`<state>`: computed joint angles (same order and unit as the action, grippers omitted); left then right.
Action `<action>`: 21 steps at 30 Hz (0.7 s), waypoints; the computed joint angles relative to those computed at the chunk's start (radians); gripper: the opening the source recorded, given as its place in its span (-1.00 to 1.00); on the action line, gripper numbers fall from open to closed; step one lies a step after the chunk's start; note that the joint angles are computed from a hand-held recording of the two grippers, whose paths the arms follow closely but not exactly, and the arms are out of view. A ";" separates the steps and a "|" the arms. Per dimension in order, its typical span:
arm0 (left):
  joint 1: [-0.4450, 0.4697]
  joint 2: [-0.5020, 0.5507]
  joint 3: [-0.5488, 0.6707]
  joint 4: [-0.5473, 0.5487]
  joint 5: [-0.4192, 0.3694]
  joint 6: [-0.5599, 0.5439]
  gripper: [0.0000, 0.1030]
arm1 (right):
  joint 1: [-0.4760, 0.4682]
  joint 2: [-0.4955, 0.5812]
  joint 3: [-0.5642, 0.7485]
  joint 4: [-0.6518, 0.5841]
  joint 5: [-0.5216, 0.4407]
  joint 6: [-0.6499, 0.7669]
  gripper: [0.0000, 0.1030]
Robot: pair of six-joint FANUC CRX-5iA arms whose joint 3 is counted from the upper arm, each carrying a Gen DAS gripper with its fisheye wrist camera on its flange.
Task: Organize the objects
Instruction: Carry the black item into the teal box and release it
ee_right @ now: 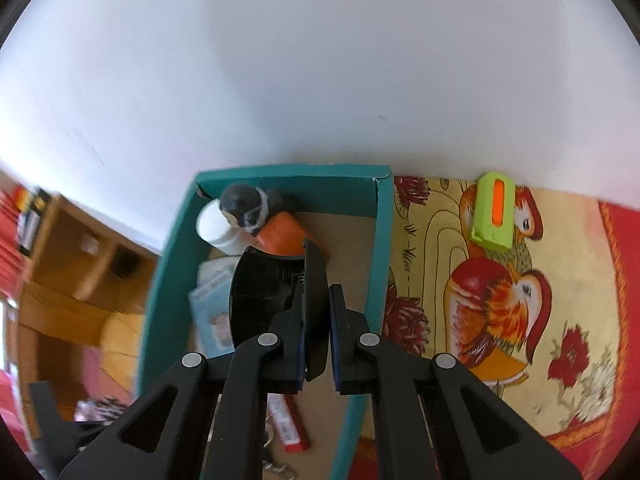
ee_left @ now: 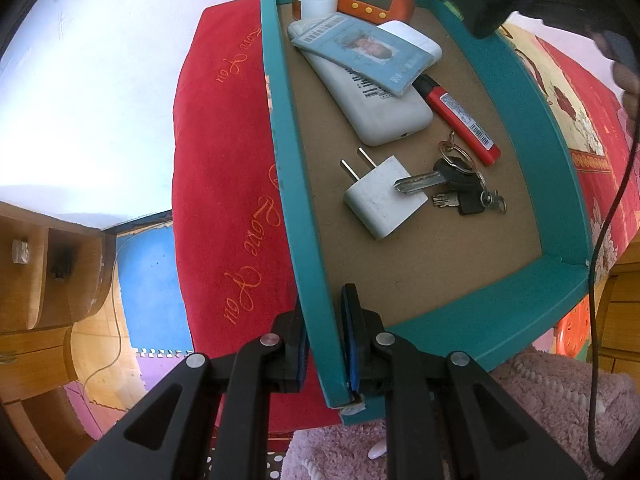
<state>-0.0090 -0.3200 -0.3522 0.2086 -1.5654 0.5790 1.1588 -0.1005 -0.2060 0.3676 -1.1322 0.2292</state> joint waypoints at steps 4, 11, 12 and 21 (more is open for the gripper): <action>0.000 0.000 0.000 0.001 -0.001 0.001 -0.74 | 0.006 0.069 0.046 0.018 -0.085 0.044 -0.80; 0.002 -0.001 -0.001 0.002 -0.002 0.000 -0.74 | 0.014 0.088 0.048 0.034 -0.128 0.069 -0.79; 0.002 -0.001 -0.002 0.003 -0.001 0.003 -0.74 | 0.018 0.089 0.046 0.042 -0.132 0.070 -0.79; -0.009 0.002 -0.005 0.000 0.012 0.024 -0.74 | 0.029 0.038 0.002 0.048 -0.081 0.042 -0.57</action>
